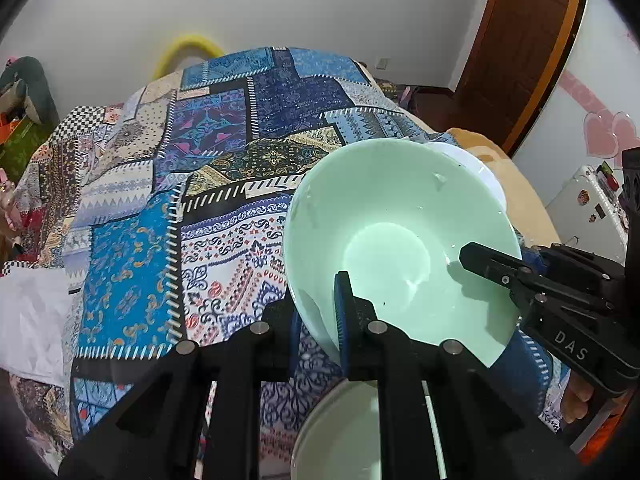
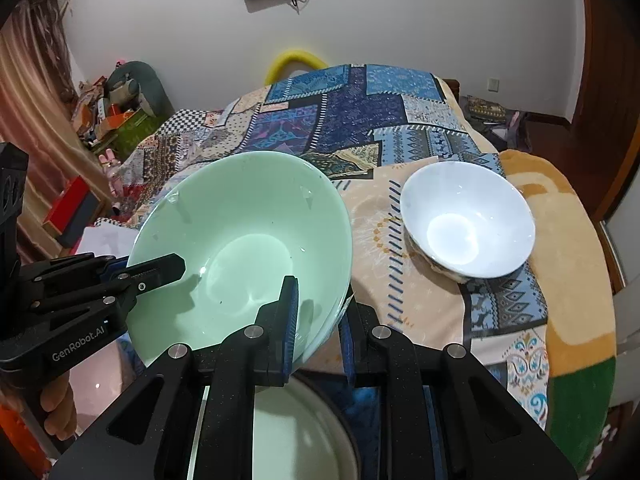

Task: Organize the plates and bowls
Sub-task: 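Lift the light green bowl with both tools and carry it over the pink bowl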

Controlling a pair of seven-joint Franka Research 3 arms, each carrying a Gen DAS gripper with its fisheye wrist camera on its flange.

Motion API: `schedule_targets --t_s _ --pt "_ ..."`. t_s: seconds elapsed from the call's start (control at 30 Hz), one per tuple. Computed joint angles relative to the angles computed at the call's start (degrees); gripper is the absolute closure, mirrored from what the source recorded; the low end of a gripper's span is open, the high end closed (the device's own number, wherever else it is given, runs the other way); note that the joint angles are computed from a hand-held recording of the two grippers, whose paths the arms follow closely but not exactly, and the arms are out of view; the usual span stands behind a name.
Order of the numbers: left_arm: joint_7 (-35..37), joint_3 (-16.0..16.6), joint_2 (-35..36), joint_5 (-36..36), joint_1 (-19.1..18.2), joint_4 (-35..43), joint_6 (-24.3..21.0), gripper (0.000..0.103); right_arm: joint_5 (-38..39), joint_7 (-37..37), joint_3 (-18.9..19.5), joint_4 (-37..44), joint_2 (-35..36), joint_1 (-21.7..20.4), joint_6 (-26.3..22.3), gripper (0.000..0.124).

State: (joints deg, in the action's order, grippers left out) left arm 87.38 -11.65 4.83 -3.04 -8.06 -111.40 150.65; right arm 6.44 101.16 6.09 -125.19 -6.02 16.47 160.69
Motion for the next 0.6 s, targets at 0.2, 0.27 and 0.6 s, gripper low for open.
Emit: schedule_targets --t_s 0.2,0.27,0.6 --pt "0.2 0.5 -5.6 -1.4 -0.4 -5.2 1.0 0.088 -0.4 0.9 0.9 -1.9 -2.6 0.4 0.3 0.107" --pt "0.0 0.9 -7.7 -1.7 -0.7 -7.1 1.3 0.088 -0.2 1.0 1.1 -2.4 -3.3 0.6 0.3 0.107" --pt "-0.5 3.6 -17.2 -2.9 -2.5 -15.7 2.2 0.088 0.8 1.0 2.7 -4.9 -6.5 1.9 1.1 0.107"
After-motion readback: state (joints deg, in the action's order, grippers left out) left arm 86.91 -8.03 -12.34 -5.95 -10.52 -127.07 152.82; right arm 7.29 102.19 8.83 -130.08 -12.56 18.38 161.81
